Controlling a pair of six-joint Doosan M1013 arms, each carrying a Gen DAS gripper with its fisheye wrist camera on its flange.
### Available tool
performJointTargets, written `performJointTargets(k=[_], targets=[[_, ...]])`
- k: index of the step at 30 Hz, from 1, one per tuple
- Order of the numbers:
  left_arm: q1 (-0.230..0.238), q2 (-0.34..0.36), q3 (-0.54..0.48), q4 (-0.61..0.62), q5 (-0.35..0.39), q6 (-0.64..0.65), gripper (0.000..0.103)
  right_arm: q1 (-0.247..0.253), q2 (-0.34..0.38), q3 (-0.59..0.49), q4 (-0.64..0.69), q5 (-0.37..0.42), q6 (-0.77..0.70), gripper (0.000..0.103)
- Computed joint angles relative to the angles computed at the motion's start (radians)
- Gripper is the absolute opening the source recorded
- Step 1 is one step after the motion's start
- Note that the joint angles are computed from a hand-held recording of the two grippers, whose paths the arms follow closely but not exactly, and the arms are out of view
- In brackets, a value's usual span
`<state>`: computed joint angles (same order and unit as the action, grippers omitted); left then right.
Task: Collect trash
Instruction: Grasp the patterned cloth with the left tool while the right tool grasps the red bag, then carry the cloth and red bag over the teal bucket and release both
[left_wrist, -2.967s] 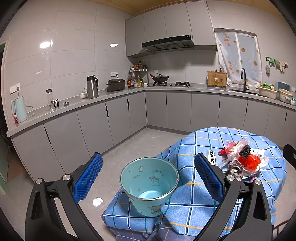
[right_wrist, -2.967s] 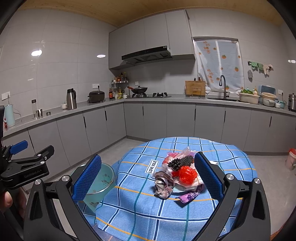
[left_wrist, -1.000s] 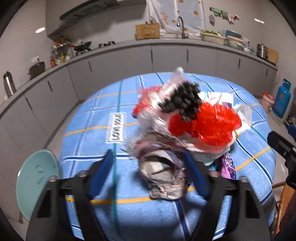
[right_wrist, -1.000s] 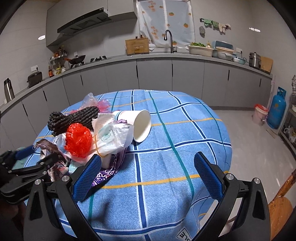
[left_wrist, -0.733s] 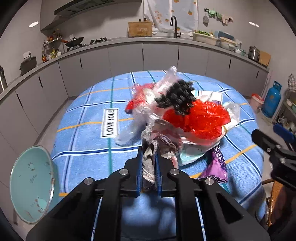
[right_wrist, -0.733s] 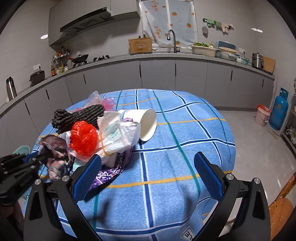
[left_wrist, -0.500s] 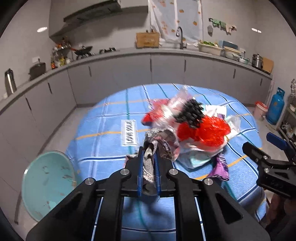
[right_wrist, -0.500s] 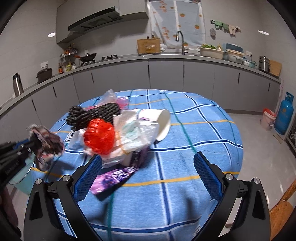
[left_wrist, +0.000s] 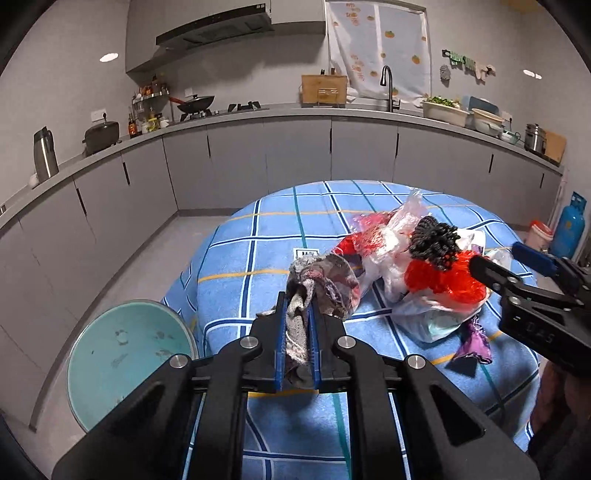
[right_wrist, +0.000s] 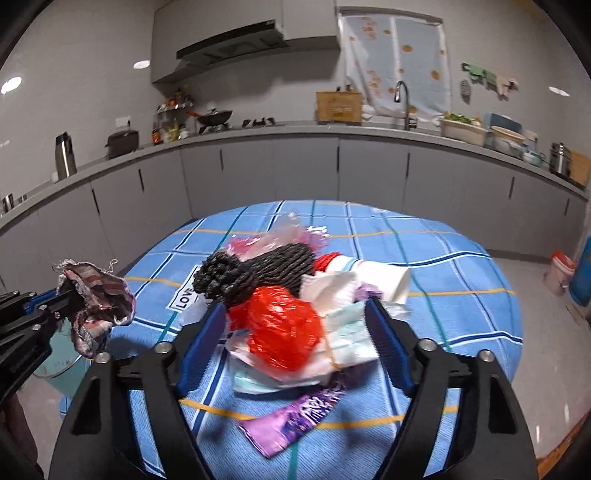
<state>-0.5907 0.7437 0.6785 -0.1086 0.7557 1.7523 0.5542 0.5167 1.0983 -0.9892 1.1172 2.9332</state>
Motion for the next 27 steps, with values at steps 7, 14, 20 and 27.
performJointTargets(k=[7, 14, 20, 27], targets=[[0.008, -0.009, 0.006, 0.007, -0.014, -0.018, 0.011, -0.016, -0.008, 0.022, 0.071, -0.068, -0.036, 0.016], [0.011, -0.044, 0.055, 0.003, -0.064, -0.015, 0.011, 0.009, -0.031, 0.039, -0.021, -0.06, 0.026, 0.012], [0.015, -0.081, 0.103, 0.008, -0.114, -0.024, 0.011, 0.026, -0.046, 0.039, -0.062, -0.071, 0.047, 0.012], [0.03, -0.113, 0.14, 0.074, -0.163, -0.093, 0.011, 0.047, -0.032, -0.002, -0.071, -0.116, -0.001, 0.012]])
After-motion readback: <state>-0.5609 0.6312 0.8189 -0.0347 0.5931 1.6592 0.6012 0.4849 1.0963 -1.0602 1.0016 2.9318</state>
